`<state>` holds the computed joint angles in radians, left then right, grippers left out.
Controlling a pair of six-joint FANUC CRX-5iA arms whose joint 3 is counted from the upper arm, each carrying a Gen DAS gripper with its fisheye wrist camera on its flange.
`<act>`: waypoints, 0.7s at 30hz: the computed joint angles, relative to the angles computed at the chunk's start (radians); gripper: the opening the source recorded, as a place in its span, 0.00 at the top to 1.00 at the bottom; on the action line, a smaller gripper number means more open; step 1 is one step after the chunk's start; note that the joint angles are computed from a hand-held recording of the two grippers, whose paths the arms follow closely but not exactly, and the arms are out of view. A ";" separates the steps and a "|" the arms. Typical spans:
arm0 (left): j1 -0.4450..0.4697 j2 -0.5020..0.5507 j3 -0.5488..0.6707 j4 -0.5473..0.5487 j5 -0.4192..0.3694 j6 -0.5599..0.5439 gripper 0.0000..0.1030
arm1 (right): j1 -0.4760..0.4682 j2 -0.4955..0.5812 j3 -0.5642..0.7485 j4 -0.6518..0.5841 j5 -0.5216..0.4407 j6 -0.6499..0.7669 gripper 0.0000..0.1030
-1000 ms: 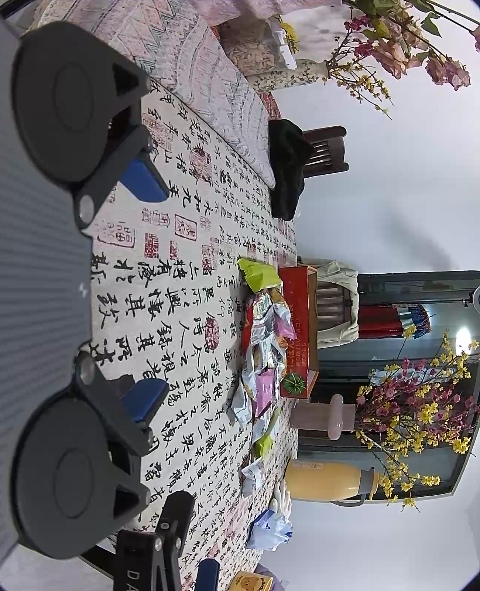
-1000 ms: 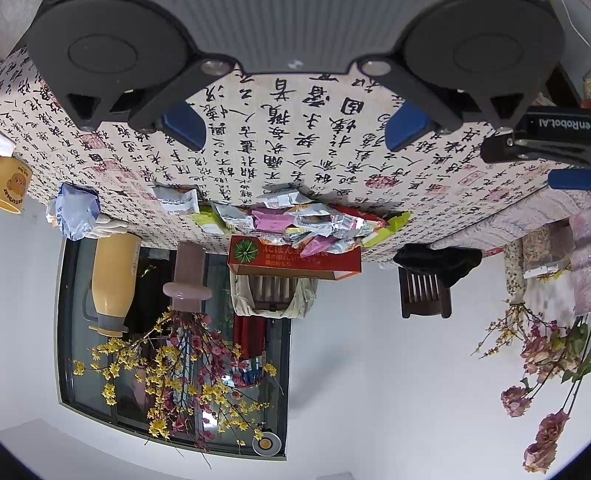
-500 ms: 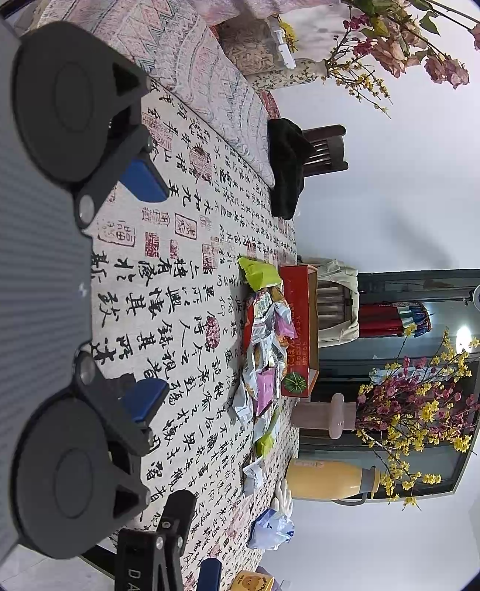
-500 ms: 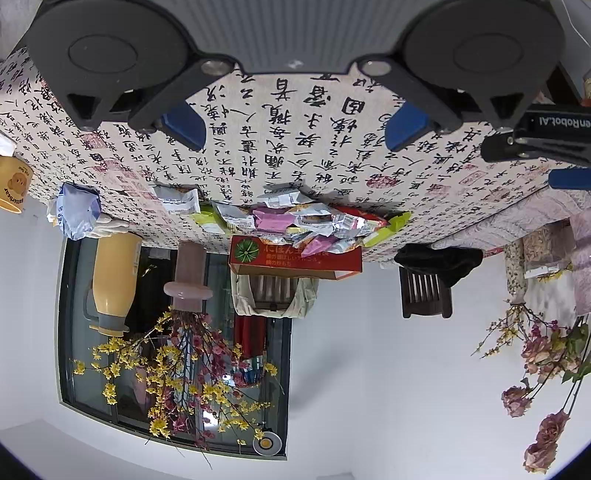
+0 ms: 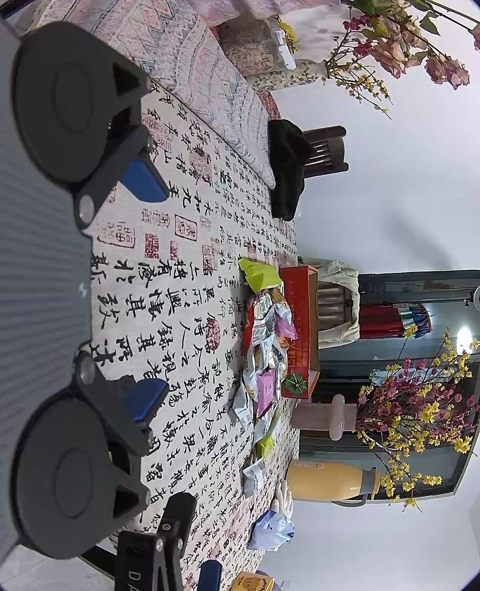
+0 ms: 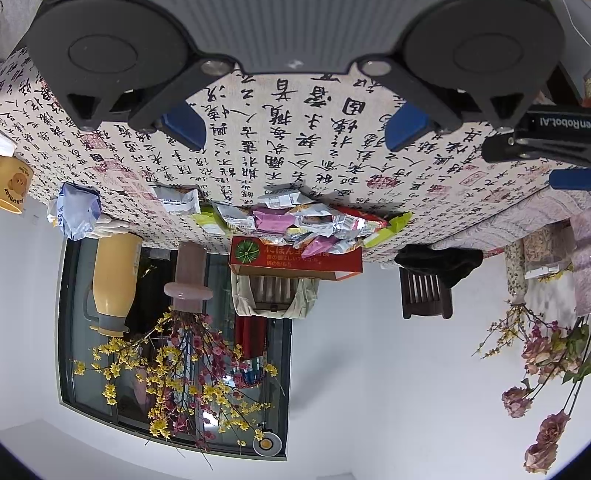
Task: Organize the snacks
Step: 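Grasp a white snack packet with the left gripper while the right grasps another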
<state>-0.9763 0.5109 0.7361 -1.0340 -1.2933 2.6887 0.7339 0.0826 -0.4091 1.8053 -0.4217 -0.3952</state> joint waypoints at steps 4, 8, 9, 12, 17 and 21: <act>0.016 -0.002 0.007 0.008 0.014 -0.013 0.00 | -0.016 0.004 0.005 0.028 0.001 -0.024 0.00; 0.031 0.018 0.041 -0.029 0.001 -0.013 0.00 | -0.048 0.027 0.027 0.084 -0.008 -0.075 0.00; 0.038 0.022 0.049 -0.025 0.001 -0.012 0.00 | -0.052 0.035 0.034 0.080 -0.012 -0.074 0.00; 0.066 0.035 0.071 0.001 0.016 -0.022 0.00 | -0.074 0.062 0.063 0.085 -0.001 -0.076 0.00; 0.112 0.089 0.155 0.044 0.015 -0.084 0.00 | -0.125 0.106 0.127 0.102 0.062 -0.098 0.00; 0.159 0.126 0.215 0.110 0.037 -0.138 0.00 | -0.151 0.149 0.200 -0.004 0.151 -0.023 0.00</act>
<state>-0.8173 0.6371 0.9506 -0.9238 -1.2563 2.5506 0.5831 0.2320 -0.2091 1.8018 -0.2711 -0.4181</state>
